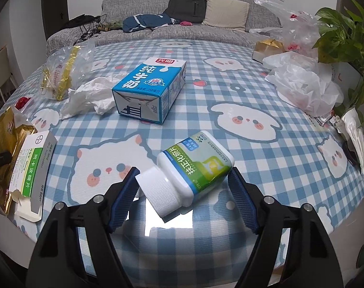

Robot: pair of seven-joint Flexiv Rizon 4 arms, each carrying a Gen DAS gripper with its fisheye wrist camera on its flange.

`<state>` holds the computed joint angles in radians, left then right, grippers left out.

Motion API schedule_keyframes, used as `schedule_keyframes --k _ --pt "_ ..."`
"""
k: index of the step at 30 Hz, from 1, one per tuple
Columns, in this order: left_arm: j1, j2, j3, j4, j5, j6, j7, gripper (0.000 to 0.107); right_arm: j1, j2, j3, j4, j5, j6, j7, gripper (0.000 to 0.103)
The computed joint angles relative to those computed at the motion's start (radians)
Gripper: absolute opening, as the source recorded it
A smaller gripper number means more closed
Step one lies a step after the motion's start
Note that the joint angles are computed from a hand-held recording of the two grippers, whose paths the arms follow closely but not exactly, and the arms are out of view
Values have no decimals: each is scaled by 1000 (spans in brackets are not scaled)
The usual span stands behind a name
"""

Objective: Collect trash
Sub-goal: 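Grasp the gold foil bag with the left tool while the right tool grasps the white pill bottle, then carry the gold foil bag and the white pill bottle over the trash bin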

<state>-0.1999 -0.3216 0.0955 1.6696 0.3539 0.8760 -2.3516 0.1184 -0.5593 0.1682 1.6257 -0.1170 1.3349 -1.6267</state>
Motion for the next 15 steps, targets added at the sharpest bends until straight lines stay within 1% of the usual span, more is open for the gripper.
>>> schedule_keyframes --k 15 --pt "-2 44 0 31 37 -15 -37 8 -8 29 13 29 18 15 -1 72"
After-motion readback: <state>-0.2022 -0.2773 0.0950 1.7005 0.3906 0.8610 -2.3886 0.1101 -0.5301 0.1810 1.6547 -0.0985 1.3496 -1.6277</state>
